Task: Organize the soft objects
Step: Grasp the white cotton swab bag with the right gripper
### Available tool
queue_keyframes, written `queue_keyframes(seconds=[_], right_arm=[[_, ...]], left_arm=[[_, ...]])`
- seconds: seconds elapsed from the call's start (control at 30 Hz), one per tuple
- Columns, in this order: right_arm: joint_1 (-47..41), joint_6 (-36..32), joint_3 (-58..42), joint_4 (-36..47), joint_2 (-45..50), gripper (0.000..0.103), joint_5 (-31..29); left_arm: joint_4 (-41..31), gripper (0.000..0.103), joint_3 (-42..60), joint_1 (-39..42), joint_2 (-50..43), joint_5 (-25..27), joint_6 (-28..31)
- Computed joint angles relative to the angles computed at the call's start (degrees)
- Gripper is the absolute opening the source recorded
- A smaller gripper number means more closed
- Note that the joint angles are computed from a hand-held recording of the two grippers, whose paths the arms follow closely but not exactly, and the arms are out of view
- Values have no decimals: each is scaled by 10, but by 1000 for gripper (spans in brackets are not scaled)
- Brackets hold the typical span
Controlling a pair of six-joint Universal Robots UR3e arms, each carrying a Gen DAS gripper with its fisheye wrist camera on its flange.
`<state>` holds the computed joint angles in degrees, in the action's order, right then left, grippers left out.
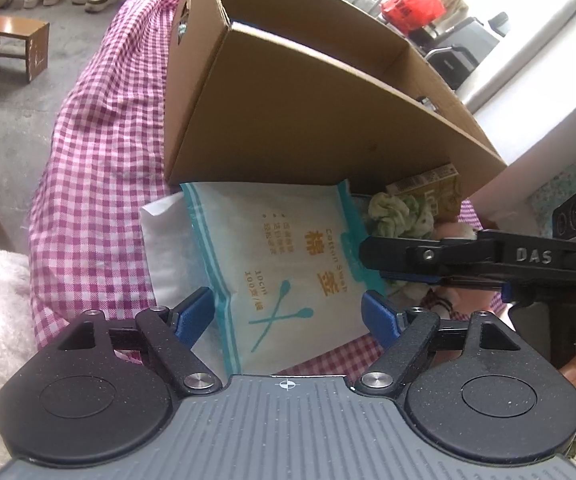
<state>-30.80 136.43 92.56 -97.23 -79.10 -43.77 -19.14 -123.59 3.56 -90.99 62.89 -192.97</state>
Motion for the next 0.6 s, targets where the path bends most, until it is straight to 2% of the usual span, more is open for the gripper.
queue_keyframes(seconds=[0.1, 0.37, 0.47, 0.6], right_arm=[[-10, -22, -22, 55, 18, 68, 26], [3, 21, 21, -33, 14, 66, 20], [3, 12, 32, -35, 4, 67, 25], [-8, -12, 31, -7, 6, 61, 44]], left_arm=[[18, 81, -18, 14, 11, -17, 1], [41, 74, -8, -1, -16, 18, -14], [48, 74, -4, -12, -12, 34, -13], [64, 74, -17, -17, 12, 46, -3]])
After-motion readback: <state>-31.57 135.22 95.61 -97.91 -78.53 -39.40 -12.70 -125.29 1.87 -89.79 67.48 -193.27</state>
